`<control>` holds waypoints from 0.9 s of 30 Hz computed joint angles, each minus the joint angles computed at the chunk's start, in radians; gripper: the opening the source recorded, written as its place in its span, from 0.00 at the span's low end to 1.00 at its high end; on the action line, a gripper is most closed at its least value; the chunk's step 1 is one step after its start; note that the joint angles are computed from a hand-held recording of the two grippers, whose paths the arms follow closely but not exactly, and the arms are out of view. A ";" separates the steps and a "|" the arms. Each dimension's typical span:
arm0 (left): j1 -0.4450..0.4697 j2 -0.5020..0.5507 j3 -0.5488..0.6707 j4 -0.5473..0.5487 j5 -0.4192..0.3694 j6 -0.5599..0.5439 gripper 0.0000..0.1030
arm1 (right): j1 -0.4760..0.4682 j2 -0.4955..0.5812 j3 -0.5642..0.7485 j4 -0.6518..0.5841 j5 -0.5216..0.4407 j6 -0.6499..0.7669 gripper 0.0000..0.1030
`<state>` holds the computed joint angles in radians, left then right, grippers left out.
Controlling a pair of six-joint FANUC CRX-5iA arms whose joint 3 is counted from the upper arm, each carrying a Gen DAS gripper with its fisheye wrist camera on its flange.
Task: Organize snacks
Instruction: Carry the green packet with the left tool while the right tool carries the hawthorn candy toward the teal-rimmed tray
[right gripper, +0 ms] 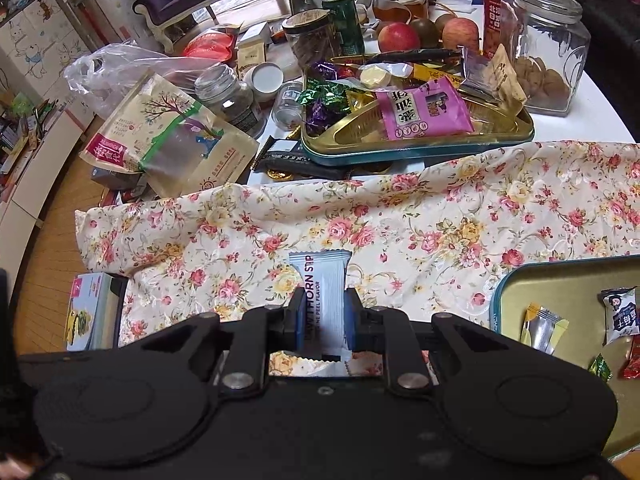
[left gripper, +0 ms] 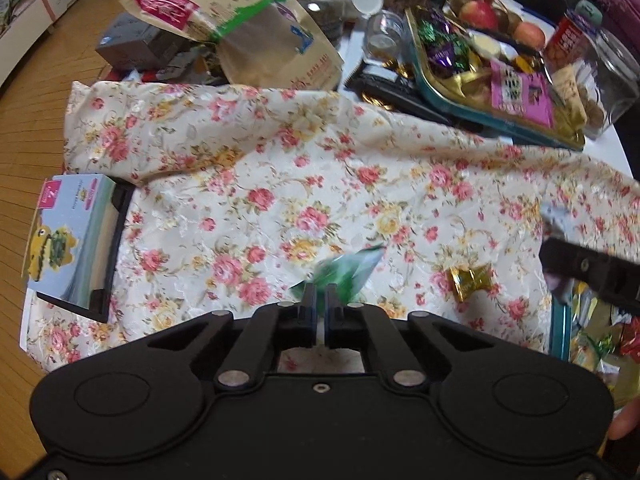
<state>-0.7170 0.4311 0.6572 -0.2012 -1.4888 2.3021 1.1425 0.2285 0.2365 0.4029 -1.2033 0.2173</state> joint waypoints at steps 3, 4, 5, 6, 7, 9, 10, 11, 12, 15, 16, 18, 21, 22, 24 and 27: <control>0.023 -0.014 -0.030 0.020 0.017 0.002 0.09 | 0.000 0.011 0.012 -0.012 -0.008 0.012 0.19; 0.032 -0.016 -0.041 0.032 0.026 0.004 0.12 | 0.000 0.013 0.016 -0.015 -0.010 0.016 0.19; 0.039 -0.016 -0.050 0.046 0.037 0.005 0.13 | 0.000 0.015 0.018 -0.019 -0.008 0.019 0.19; 0.046 -0.012 -0.056 0.060 0.046 0.005 0.13 | 0.000 0.016 0.019 -0.021 -0.005 0.020 0.19; 0.052 -0.008 -0.060 0.076 0.059 0.003 0.16 | -0.001 0.016 0.020 -0.022 -0.003 0.020 0.19; 0.056 0.006 -0.062 0.096 0.086 -0.004 0.29 | -0.003 0.015 0.019 -0.024 0.002 0.014 0.19; 0.052 0.014 -0.056 0.090 0.098 -0.007 0.32 | -0.004 0.013 0.017 -0.026 0.005 0.010 0.19; 0.046 0.024 -0.044 0.081 0.103 -0.010 0.32 | -0.005 0.011 0.016 -0.028 0.006 0.006 0.19; 0.041 0.034 -0.032 0.072 0.104 -0.009 0.32 | -0.006 0.007 0.012 -0.029 0.008 0.000 0.19; 0.037 0.061 -0.008 0.073 0.122 0.014 0.33 | -0.006 -0.007 -0.005 -0.024 0.016 -0.017 0.19; 0.036 0.072 0.003 0.076 0.122 0.027 0.33 | -0.006 -0.013 -0.012 -0.022 0.019 -0.021 0.19; 0.034 0.097 0.027 0.075 0.117 0.042 0.33 | -0.006 -0.023 -0.024 -0.015 0.023 -0.031 0.19; 0.015 0.147 0.095 0.026 0.067 0.072 0.33 | -0.007 -0.044 -0.048 -0.003 0.029 -0.051 0.19; 0.011 0.163 0.114 0.014 0.052 0.077 0.33 | -0.007 -0.050 -0.055 0.001 0.030 -0.056 0.19; 0.009 0.196 0.145 0.010 0.024 0.075 0.33 | -0.007 -0.064 -0.070 0.007 0.033 -0.066 0.19; -0.012 0.232 0.184 -0.040 -0.009 0.077 0.48 | -0.011 -0.083 -0.092 0.016 0.038 -0.079 0.19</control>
